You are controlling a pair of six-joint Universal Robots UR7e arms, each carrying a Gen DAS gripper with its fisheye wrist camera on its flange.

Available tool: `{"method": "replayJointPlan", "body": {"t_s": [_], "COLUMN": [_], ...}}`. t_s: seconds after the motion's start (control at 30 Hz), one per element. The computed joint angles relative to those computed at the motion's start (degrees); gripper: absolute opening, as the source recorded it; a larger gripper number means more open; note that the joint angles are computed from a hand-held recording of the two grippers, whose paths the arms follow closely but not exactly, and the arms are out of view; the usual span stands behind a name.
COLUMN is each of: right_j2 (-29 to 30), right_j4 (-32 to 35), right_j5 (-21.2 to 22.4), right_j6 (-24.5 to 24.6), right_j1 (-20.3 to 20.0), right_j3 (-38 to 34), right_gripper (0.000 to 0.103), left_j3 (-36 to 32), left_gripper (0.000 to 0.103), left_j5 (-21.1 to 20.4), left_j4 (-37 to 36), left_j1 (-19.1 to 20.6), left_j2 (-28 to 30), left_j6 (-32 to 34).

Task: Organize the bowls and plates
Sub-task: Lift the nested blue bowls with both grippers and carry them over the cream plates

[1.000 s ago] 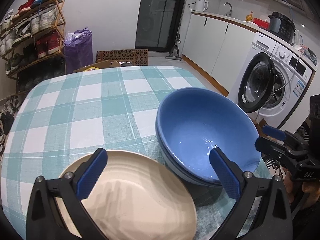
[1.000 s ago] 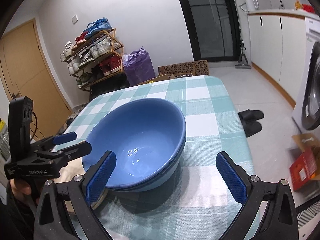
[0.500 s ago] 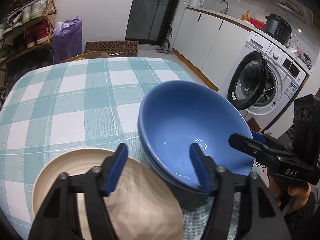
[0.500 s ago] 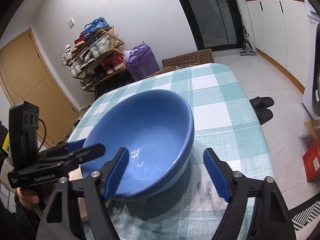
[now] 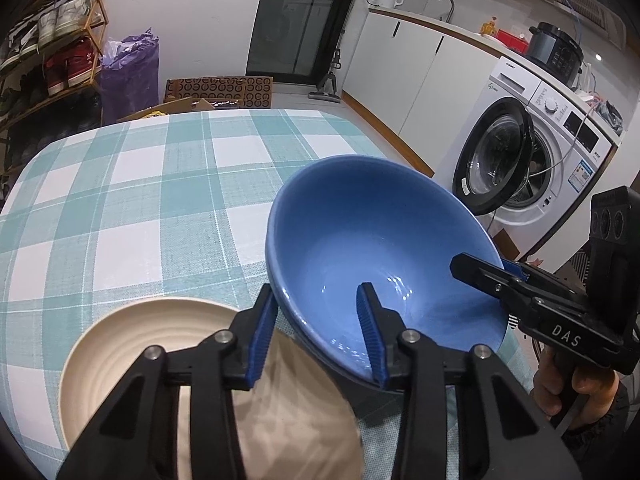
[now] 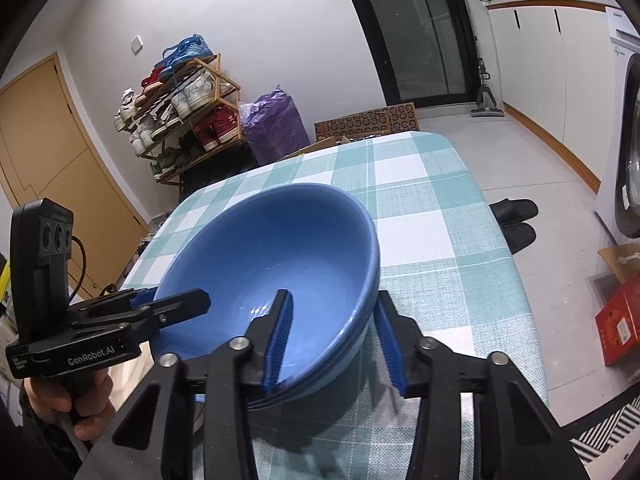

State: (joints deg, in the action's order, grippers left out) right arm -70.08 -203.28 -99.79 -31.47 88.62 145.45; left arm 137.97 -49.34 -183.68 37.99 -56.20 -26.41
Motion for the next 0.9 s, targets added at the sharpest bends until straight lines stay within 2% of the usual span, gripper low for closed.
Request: {"method": "replayJointPlan", "body": {"t_s": [0.5,0.9], "right_j2": [-0.63,-4.56], "right_j4": [-0.63,-0.01], "right_j5": [-0.32,-0.75], "right_j6": [-0.55,-0.5], "right_j1": [-0.06,1.37], "right_j3": [0.69,2.0], "right_gripper": [0.039,0.039], "left_j3": [-0.01,0.53], "left_gripper": [0.038,0.038], "left_j5": [1.33,2.77], "left_j4": [1.82,1.64], "left_j1": [-0.9,-3.75], "left_j2": [0.12,-0.95], "left_j6": [-0.9,-0.6]}}
